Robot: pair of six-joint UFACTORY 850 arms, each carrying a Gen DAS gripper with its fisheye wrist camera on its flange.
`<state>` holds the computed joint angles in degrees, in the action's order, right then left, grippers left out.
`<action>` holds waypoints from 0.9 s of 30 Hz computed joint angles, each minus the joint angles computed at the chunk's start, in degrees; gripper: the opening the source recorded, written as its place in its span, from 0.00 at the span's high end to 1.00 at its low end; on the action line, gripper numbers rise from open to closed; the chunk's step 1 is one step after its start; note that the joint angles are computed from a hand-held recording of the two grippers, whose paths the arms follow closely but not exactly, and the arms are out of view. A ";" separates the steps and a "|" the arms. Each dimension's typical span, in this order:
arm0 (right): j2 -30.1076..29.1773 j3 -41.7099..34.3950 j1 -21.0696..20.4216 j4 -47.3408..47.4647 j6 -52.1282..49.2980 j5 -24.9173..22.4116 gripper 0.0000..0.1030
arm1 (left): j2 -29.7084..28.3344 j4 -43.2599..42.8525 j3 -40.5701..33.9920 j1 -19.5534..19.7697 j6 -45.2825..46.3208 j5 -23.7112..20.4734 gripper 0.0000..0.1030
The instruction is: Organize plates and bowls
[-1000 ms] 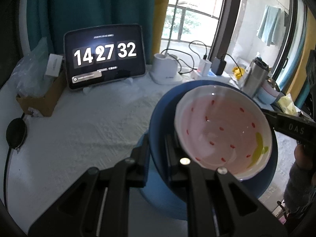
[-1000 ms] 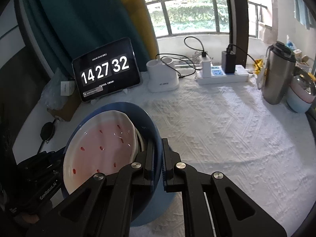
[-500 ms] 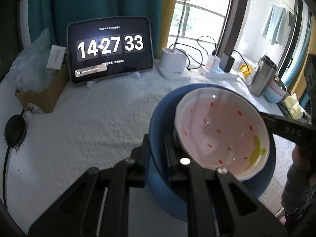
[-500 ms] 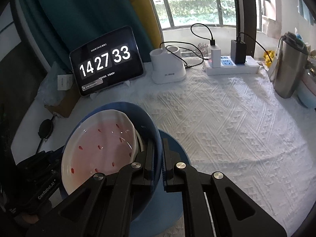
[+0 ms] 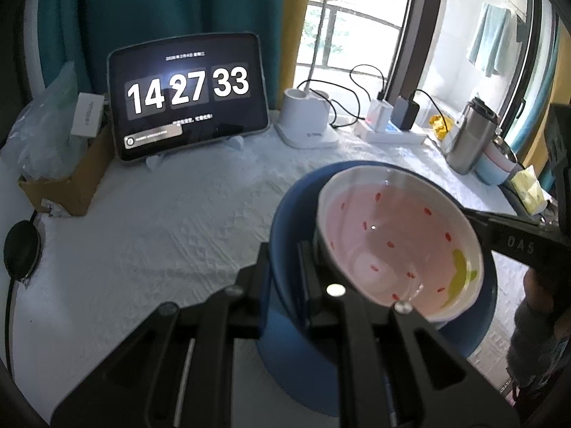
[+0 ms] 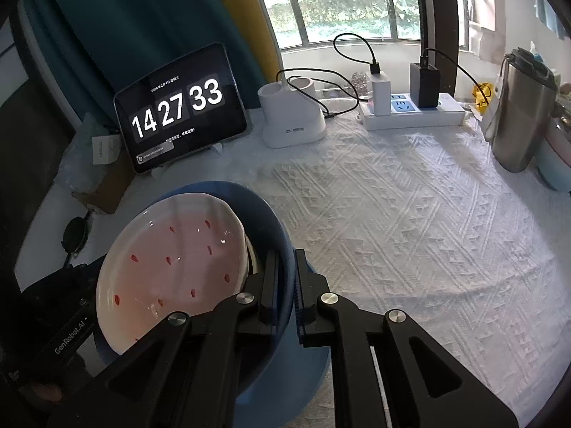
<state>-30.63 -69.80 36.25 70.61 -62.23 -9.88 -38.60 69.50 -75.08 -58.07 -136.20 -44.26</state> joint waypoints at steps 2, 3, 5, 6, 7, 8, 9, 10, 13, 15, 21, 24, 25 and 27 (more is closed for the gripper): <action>-0.06 -0.14 -0.05 -1.55 1.86 -0.15 0.90 | -0.21 -0.11 -0.22 0.07 0.19 -0.14 0.87; -0.02 -0.12 0.00 -2.13 2.53 -0.08 0.90 | -0.34 -0.24 -0.40 0.05 0.40 -0.37 0.87; 0.11 0.02 0.03 -3.28 3.79 0.25 0.90 | -0.51 -0.19 -0.55 0.00 0.37 -0.67 0.87; 0.17 0.07 0.01 -3.55 4.30 0.42 0.90 | -0.60 0.04 -0.54 0.01 -0.04 -0.76 0.87; 0.16 0.08 -0.18 -2.78 3.73 0.09 0.89 | -0.66 0.29 -0.53 -0.03 -0.37 -0.85 0.86; 0.17 0.10 -0.27 -2.59 3.74 -0.03 0.87 | -0.71 0.41 -0.54 -0.05 -0.59 -0.91 0.86; 0.25 0.29 -0.47 -1.72 3.35 0.04 0.85 | -0.69 0.58 -0.45 -0.08 -0.96 -0.85 0.86; 0.27 0.39 -0.60 -0.73 2.56 -0.05 0.81 | -0.65 1.06 -0.29 -0.11 -1.81 -0.80 0.85; 0.69 1.05 -0.83 1.62 0.53 0.25 0.78 | -0.51 2.13 0.10 -0.16 -3.67 -0.69 0.84; 0.97 1.32 -0.86 0.21 2.02 0.43 0.77 | -0.42 2.22 0.16 -0.11 -3.88 -0.29 0.84; 1.76 2.26 -0.33 -3.77 5.39 2.71 0.72 | -0.56 -0.45 -0.73 -0.54 -1.74 -2.09 0.78; 2.15 2.69 -0.07 -10.41 11.81 4.10 0.65 | -0.40 -1.15 -0.61 -0.97 -2.50 -4.06 0.68; 2.27 2.83 0.02 -13.06 14.43 4.65 0.62 | 0.15 0.17 0.11 -1.17 -4.37 -4.07 0.59; 2.51 3.14 0.22 -19.99 21.36 5.66 0.58 | 0.51 0.31 0.26 -1.62 -5.15 -5.46 0.55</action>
<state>-28.13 -66.67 36.47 50.62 -40.86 -4.21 -38.09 69.80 -74.82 -59.68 -141.35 -49.71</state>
